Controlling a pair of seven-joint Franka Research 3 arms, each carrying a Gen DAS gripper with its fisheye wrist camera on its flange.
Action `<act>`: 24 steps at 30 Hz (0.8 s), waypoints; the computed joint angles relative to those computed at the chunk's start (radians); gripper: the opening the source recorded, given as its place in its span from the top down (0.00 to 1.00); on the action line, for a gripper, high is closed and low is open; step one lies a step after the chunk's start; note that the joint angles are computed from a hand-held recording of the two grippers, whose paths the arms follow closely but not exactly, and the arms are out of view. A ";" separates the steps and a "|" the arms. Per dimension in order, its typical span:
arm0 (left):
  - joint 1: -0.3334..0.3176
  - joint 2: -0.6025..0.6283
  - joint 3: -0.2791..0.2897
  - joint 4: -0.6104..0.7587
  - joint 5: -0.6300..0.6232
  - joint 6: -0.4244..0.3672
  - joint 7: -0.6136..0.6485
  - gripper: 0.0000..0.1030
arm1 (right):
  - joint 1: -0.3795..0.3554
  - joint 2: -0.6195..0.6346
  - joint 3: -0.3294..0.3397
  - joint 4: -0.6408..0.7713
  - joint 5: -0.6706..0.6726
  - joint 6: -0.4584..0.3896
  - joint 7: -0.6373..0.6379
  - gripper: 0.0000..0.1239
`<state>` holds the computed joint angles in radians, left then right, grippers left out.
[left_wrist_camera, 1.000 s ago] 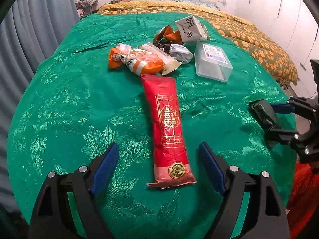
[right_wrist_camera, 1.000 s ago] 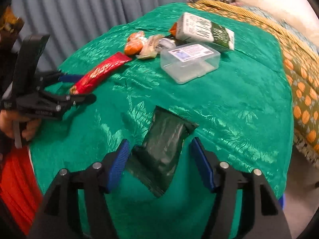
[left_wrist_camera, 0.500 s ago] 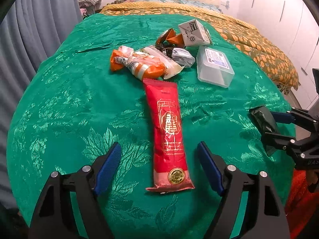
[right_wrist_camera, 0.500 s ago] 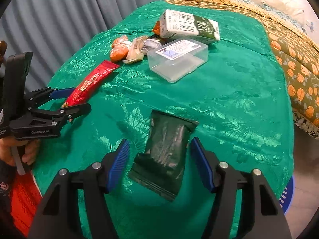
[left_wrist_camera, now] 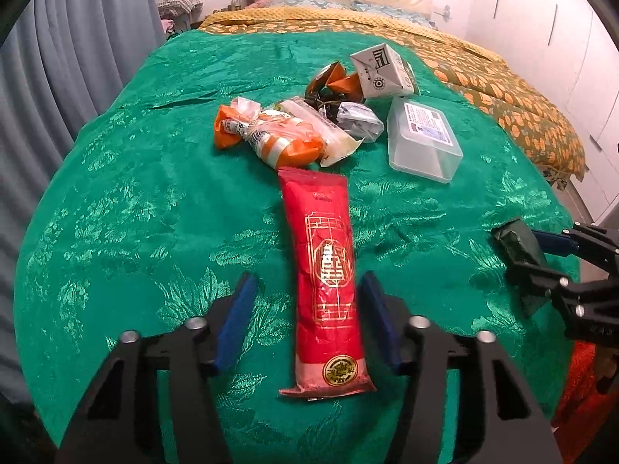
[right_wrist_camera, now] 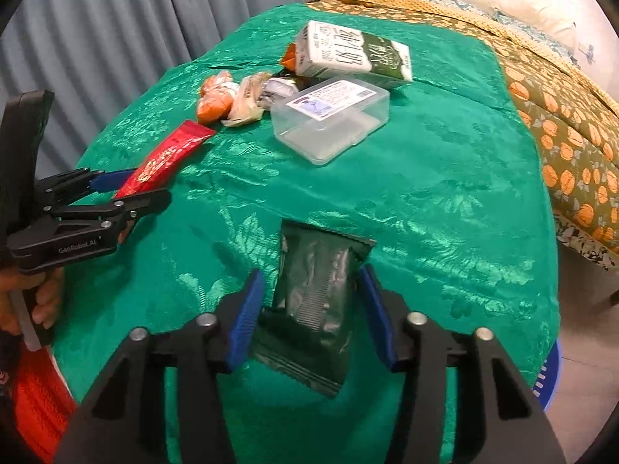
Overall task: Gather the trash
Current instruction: 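Grasp the red sausage wrapper with the left tool while the right tool grasps the dark green packet, then carry the red wrapper and green packet over the blue wastebasket with both tools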
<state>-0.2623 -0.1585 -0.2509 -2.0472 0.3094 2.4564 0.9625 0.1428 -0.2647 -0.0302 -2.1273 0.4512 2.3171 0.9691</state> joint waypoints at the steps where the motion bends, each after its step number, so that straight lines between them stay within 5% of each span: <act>1: -0.001 -0.001 0.000 -0.001 0.000 0.002 0.004 0.61 | 0.000 0.001 -0.001 0.002 0.002 -0.002 -0.001 0.68; 3: -0.004 -0.007 0.006 -0.008 -0.022 0.016 0.019 0.75 | 0.001 0.000 -0.005 0.006 0.011 -0.008 -0.005 0.70; 6: -0.004 -0.014 0.006 -0.013 -0.030 0.020 0.023 0.82 | 0.008 -0.012 -0.010 0.000 0.037 -0.009 -0.031 0.70; 24: -0.043 -0.048 -0.007 -0.035 -0.133 0.092 0.067 0.89 | 0.007 -0.049 -0.028 -0.006 0.100 -0.011 -0.085 0.71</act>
<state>-0.3057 -0.2063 -0.2577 -2.0818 0.1767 2.5482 1.0295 0.1497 -0.3138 -0.0586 -2.1337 0.5508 2.3063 0.8841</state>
